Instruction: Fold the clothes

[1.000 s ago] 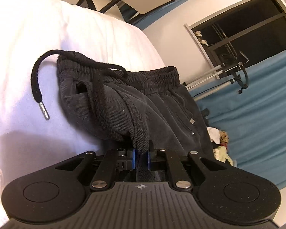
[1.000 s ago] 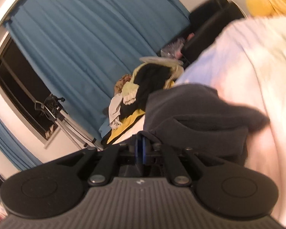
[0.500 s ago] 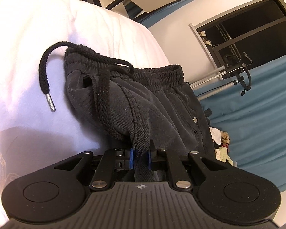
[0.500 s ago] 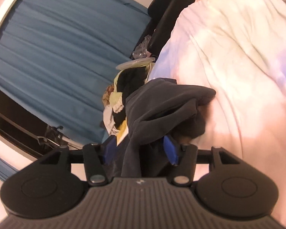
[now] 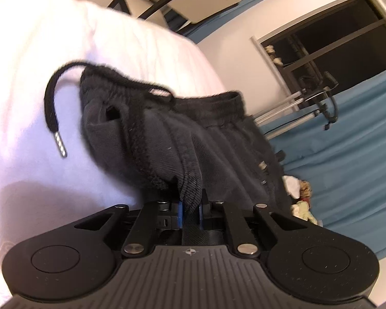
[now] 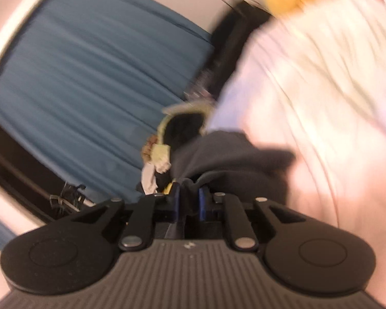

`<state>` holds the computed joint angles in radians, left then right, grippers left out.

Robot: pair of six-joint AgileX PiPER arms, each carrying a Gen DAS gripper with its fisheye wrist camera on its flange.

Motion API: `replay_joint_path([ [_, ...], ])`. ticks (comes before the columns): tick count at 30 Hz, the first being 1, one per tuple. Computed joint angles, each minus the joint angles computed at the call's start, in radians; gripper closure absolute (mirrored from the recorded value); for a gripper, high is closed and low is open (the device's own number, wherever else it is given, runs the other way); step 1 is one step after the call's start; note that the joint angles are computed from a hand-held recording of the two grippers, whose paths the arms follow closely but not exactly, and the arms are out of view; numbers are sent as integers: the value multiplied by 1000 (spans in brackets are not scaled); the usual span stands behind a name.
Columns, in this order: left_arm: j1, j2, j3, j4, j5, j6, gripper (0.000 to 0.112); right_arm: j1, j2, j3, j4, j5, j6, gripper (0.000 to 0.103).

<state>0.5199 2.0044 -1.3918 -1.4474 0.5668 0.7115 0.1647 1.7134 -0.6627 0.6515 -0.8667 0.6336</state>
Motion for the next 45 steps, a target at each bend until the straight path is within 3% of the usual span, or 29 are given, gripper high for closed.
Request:
replay_joint_path([
  [3,35,-38,55,-166,51,151,101,147,-91,40,175,-125,-246,101],
  [5,51,-48,60,-189,77,169,101,226,-129,47,255,-205,-397,101],
  [6,57,-45,51,-182,85,153,101,220,-122,30,250,-204,-425,101],
  [9,66,-9,3,-141,87,69,101,132,-62,-64,184,-116,-438,101],
  [16,24,40,-77,-15,10,-46,101,-121,298,-434,22,318,-526,97],
  [20,13,57,-95,18,-12,-81,100,-177,336,-415,-178,355,-289,93],
  [21,11,60,-99,28,-15,-91,100,-191,314,-386,-242,335,-189,80],
  [22,12,62,-103,36,-15,-100,100,-202,281,-342,-308,295,-89,50],
  [24,19,63,-102,37,-1,-110,100,-209,206,-225,-401,171,34,17],
  [26,27,62,-97,36,12,-117,99,-186,112,-121,-350,132,13,17],
  [28,30,54,-84,36,14,-113,99,-164,38,-56,-246,176,-16,18],
  [30,30,48,-73,37,13,-110,99,-152,-2,17,-210,197,93,20],
  [35,30,42,-58,34,7,-101,99,-181,7,101,-360,246,467,28],
  [41,13,53,-61,47,-21,-110,99,-146,71,15,-415,246,366,37],
  [42,9,53,-60,48,-30,-108,99,-135,85,-9,-389,251,312,50],
  [43,4,51,-58,47,-41,-102,99,-123,97,-40,-341,271,231,79],
  [44,0,51,-56,41,-51,-89,99,-111,106,-69,-281,298,140,93],
  [45,-3,49,-54,40,-58,-77,99,-95,113,-85,-227,305,70,96],
])
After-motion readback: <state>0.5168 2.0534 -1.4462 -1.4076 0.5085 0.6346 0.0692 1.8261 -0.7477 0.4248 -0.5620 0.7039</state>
